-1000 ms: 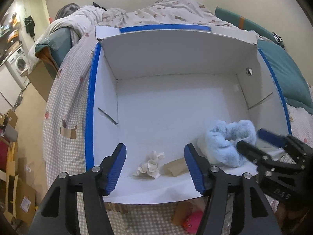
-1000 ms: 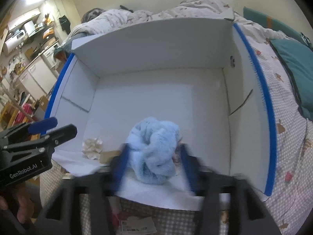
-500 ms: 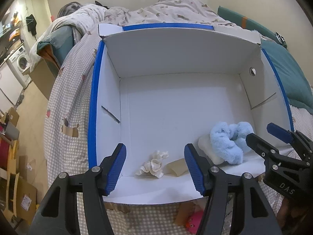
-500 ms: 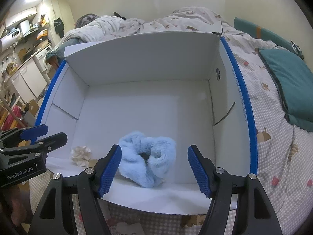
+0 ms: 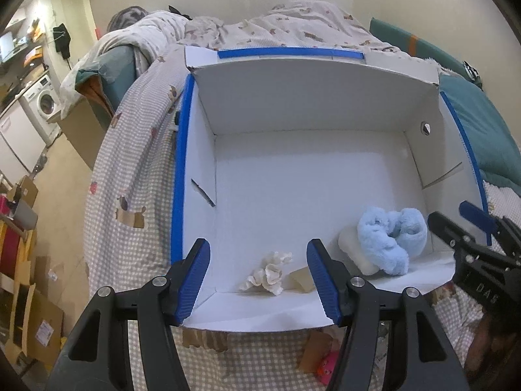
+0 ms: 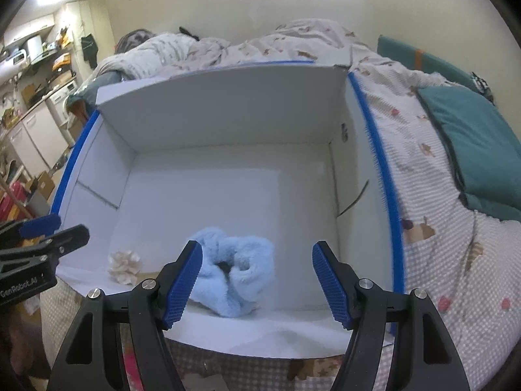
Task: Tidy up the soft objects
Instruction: 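Withdraw both tools from the box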
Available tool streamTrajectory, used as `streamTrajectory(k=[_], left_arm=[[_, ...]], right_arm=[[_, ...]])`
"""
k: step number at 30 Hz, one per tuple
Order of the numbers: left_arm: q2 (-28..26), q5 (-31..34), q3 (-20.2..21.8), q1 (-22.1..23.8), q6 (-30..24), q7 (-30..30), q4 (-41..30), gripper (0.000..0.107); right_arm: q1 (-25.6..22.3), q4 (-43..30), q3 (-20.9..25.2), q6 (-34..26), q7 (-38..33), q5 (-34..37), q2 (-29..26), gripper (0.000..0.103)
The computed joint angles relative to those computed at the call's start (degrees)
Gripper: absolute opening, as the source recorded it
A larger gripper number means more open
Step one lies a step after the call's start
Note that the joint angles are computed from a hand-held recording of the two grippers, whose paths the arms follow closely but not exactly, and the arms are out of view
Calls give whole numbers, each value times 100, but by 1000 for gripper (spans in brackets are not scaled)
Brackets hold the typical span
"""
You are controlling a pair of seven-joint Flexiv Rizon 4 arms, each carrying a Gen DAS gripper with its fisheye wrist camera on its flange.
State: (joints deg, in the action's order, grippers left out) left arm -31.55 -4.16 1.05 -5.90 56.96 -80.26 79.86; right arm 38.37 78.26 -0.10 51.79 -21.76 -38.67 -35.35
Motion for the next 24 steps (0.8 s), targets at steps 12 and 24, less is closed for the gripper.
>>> streamTrajectory(k=[12,24], left_arm=[[654,-294,-74,140,779,-107,923,59],[1232,-525,28,318,728,-447,1749,59]], right_arm=[[88,494,-98,59,427,-592,419,74],[25,1401,256,269,1595,-889,1087,74]])
